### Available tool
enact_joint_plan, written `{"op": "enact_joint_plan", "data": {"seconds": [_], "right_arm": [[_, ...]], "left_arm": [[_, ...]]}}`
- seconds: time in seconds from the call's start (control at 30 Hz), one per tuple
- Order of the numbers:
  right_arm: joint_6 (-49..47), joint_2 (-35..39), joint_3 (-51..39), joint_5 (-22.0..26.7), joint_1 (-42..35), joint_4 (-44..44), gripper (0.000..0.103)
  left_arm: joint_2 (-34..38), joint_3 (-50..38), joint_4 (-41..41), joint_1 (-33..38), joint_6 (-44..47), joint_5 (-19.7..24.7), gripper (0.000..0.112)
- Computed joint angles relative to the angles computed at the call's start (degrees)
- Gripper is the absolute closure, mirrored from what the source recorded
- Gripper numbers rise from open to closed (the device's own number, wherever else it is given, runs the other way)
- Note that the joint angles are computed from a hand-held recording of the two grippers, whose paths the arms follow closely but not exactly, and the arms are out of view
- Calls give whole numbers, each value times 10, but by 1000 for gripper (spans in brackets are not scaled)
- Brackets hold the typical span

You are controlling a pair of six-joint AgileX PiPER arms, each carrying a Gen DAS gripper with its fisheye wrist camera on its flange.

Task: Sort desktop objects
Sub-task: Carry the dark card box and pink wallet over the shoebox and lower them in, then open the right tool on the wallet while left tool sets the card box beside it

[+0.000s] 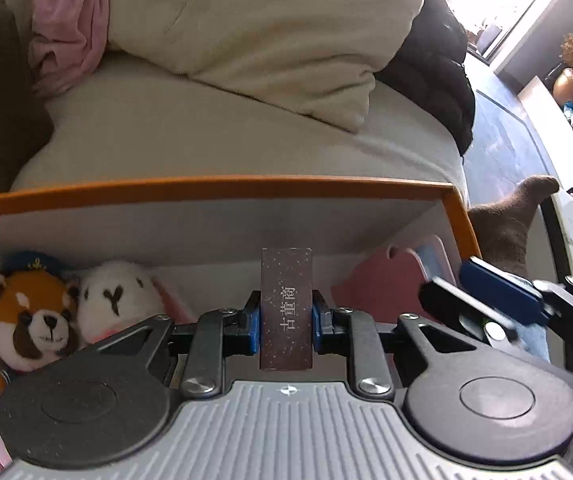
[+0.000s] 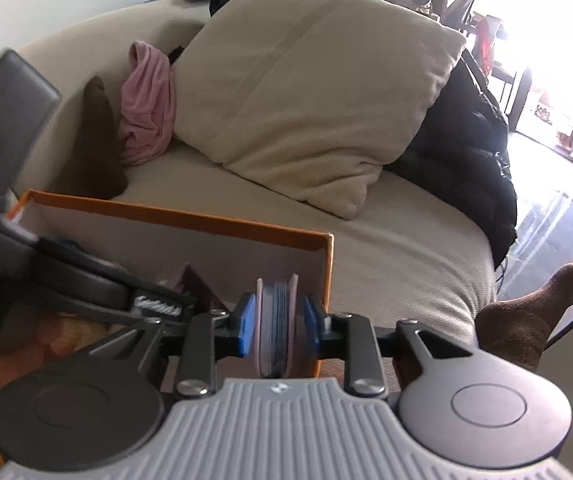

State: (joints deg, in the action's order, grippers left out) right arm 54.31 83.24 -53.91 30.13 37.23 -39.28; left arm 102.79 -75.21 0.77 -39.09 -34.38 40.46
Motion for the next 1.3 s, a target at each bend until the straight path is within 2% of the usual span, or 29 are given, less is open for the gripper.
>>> {"op": "enact_joint_plan", "data": {"seconds": [0.13,0.2,0.3,0.4,0.53,0.67,0.8,0.97,1.1,1.2,1.3], "right_arm": [[17,-22,12,-4,6,-19,72],[36,-34,21,-9,6,-33,65],[47,-41,25,5,8,-49,65],[22,-54,32,-2,-6,-14,65],[-26,-76,47,-21,-30,49,66],[-82,-89,46,-4,-31,87,66],[-130,-107,52,11,-22,108,74],[-184,-127,51,39,-3,154,76],[-205,-96,18,94,29,197,75],[-175,-52,-8,127,57,201,75],[-81,15,-52,188,99,128,76]], "left_arm": [[9,-11,-56,15,31,7,86],[11,-12,-60,15,26,3,86],[19,-22,-60,11,17,1,86],[32,-39,-91,12,30,8,86],[40,-39,-152,18,77,-3,86],[40,-42,-160,18,105,2,84],[26,-35,-190,27,137,-2,80],[13,-40,-214,33,162,7,80],[12,-38,-228,38,175,7,80],[12,-34,-239,42,186,3,81],[6,-26,-251,46,205,-1,82]]}}
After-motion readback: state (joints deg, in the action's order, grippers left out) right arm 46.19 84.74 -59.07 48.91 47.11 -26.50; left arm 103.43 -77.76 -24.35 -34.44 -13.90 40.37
